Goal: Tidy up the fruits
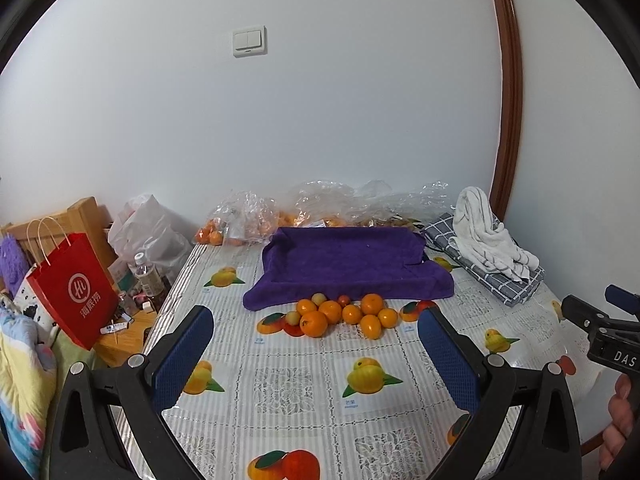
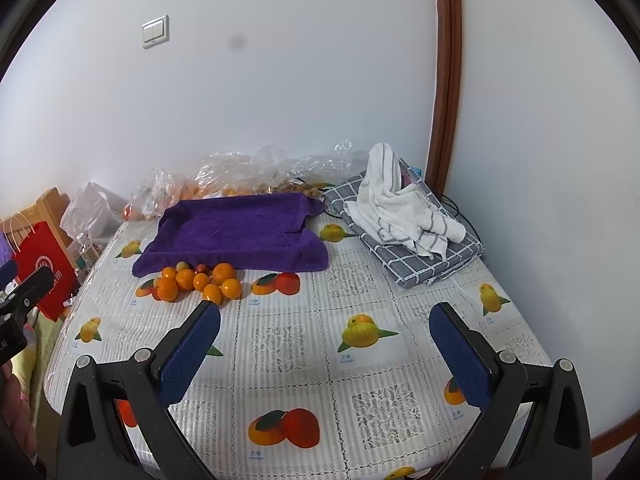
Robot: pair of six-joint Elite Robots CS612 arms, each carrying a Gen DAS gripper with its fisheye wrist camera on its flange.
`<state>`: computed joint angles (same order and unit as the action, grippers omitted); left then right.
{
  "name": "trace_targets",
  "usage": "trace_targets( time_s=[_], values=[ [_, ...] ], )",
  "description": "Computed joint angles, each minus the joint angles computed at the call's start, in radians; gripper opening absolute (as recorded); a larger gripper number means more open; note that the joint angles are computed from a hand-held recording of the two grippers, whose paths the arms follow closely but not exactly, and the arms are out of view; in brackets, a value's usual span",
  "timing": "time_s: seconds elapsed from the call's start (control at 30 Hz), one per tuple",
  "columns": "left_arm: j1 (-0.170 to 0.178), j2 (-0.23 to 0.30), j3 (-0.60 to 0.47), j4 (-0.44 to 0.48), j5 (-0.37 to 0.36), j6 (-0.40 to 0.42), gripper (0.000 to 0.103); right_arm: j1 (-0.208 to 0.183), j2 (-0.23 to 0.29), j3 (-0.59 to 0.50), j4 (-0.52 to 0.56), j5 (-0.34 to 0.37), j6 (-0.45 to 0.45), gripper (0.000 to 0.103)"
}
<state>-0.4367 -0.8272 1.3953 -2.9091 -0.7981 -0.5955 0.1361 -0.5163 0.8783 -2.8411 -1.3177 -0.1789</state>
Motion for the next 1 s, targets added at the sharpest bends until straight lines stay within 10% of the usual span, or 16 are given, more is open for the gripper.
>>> trace_targets(
  time_s=[1.0],
  values=[
    [-0.001,-0.006,0.021,-0.015,-0.003,-0.017,0.103,0.005,-0.022,0.048,-0.054,0.004,-0.004,0.103]
  ],
)
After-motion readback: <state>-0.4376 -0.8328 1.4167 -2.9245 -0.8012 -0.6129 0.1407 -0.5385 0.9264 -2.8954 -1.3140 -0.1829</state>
